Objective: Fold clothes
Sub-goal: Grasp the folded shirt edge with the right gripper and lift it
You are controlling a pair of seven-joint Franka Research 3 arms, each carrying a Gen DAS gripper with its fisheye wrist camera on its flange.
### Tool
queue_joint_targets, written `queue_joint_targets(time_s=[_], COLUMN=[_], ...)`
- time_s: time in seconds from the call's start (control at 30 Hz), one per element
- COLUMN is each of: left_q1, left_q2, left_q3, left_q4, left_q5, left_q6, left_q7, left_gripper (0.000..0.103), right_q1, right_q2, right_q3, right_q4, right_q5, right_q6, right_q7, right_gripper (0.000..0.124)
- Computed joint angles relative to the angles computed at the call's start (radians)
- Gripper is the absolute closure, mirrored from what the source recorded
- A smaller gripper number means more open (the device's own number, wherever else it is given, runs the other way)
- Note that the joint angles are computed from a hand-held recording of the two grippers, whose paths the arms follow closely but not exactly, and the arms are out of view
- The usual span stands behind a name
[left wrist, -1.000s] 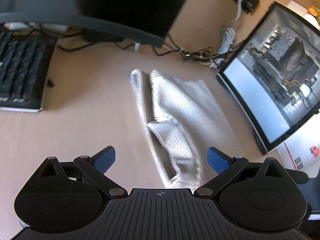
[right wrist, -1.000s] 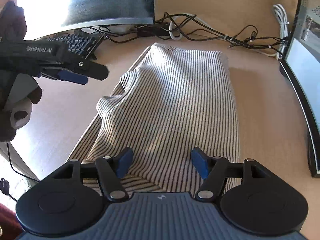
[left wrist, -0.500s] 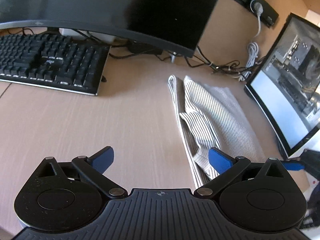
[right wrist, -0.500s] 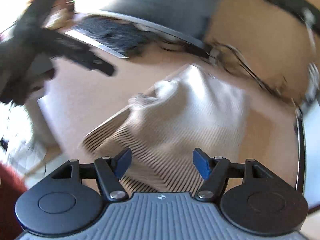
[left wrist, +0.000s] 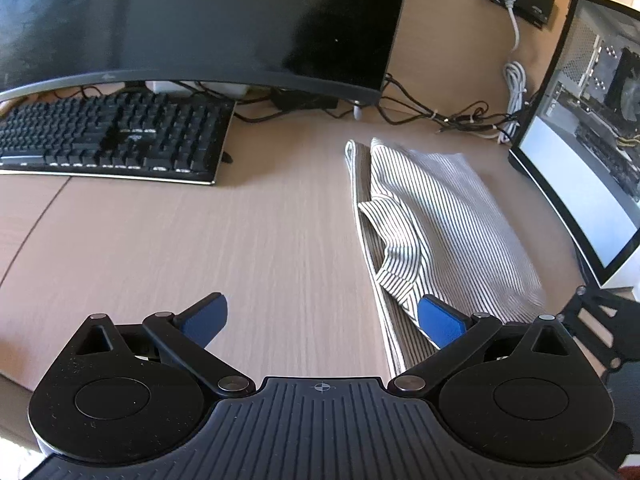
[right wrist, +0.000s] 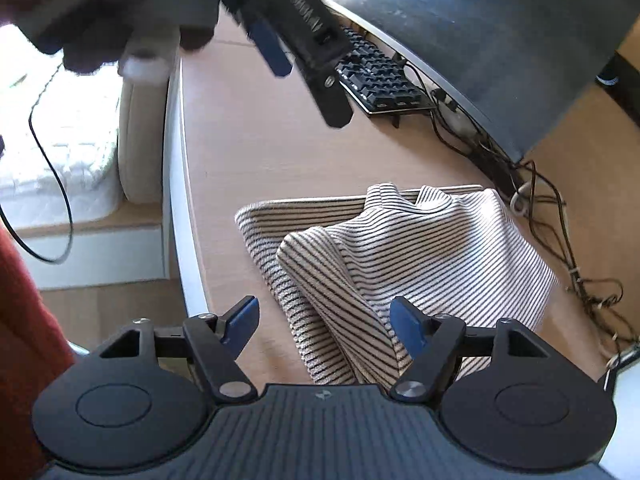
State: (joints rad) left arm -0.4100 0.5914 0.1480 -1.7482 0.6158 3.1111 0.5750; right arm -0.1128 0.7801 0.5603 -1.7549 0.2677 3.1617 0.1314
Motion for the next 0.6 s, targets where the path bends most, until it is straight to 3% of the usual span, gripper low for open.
queue_joint_targets(time_s=[0.13,0.23,0.3,0.37,0.43,0.53,0.6], left_q1=[-0.044,-0.131,-0.216,-0.297,-0.343,-0.334,-0.280], left_q2=[-0.008,-0.011,-0.010,-0.007,0.002,0.041,0.086], left_q3=[0.062,0.175,0.277,0.370,0.418,0.400,0.338], left_q4=[-0.032,-0.070,-0.106,-0.142,-0.155,-0.110,-0.032], left_q5=[0.006,0.019,0.026,0.039,0.059,0.126,0.186], left_q6=[0.058,0.124,0.177,0.231,0.265,0.293,0.294], left_q7=[-0.042,-0.058,-0.042,0.008,0.083,0.226,0.325], left_gripper=[0.000,0.000,0.000,0.000,0.000,0.000,0.000], right_q1=[-0.011,0.008,0.046,0.073,0.084,0.084,0.086], right_q2=[0.028,0.044,0.041,0.030,0.039,0.074,0.087], right_q3=[0.030,0.013,-0.027,-0.072,-0.109,-0.144,-0.162], right_q4=[-0.005,0.027,0.083,0.181,0.287,0.418,0.457], right_q5=[-0.037,-0.056,-0.013,0.080,0.164,0.262,0.305], right_q6=[0.052,0.044,-0.041,-0.220,-0.379,-0.540,-0.587], right_q7=[-0.019,0.016,0.096,0.224,0.364,0.502,0.533], right_gripper=[0.056,0.080,0.086,0.092,0.096,0.098,0.098])
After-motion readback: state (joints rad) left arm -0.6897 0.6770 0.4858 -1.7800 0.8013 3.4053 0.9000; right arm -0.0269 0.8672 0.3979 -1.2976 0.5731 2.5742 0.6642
